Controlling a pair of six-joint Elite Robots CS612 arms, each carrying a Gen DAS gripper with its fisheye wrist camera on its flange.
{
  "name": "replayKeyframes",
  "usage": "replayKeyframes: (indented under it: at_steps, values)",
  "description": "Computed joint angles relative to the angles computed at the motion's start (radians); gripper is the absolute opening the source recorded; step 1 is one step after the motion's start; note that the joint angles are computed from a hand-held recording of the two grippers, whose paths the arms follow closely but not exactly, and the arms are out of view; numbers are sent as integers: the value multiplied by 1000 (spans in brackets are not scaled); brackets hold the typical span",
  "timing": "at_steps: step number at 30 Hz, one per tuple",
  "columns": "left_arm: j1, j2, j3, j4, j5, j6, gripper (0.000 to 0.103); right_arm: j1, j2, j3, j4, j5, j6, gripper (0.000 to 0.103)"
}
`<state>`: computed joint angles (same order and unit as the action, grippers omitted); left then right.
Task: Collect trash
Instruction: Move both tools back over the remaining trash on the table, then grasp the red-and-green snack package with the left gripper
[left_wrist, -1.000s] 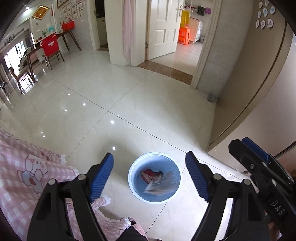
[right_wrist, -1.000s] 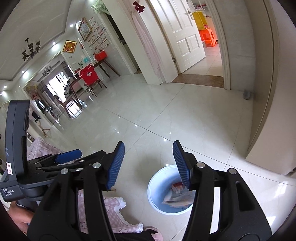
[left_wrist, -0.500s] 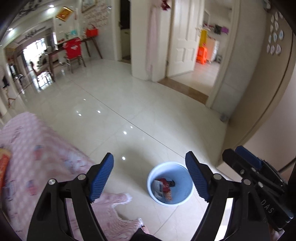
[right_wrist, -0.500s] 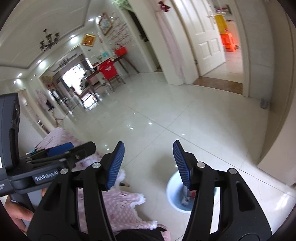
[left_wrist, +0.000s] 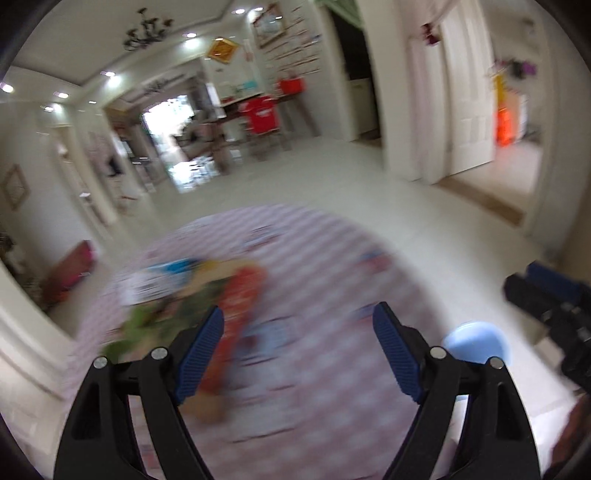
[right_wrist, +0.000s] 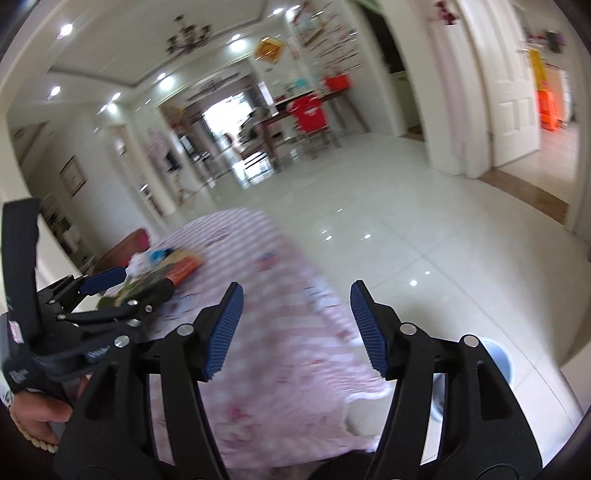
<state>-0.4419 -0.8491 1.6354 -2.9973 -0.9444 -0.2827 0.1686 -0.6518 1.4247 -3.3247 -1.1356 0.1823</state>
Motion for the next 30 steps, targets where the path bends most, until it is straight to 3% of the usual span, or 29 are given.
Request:
replayKeyframes:
  at_steps: [7,16,17,19,21,23,25,30]
  values:
    - [30,-16,48,75,75,-16,81,69,28,-83,123,12,-68,61]
    - [31,35,2,143,171,28,79,96,68,-171,255,-11,-99,62]
    - [34,37,-2,146,164,30,74,97,69,-169,255,-11,-97,62]
    - [37,45,-22,156,170,29,50,96,72,-175,261,-5,-89,62]
    - [42,39,-20,152,142,30,39,97,71,-172,256,-5,-88,62]
    - [41,38,-22,152,164,34,25,96,66,-165,246,1,-84,62]
    - [41,30,-10,123,174,35,17,97,64,-165,241,6,-83,62]
    - [49,-19,56,-13,151,2,8,105,53,-155,215,22,-85,62]
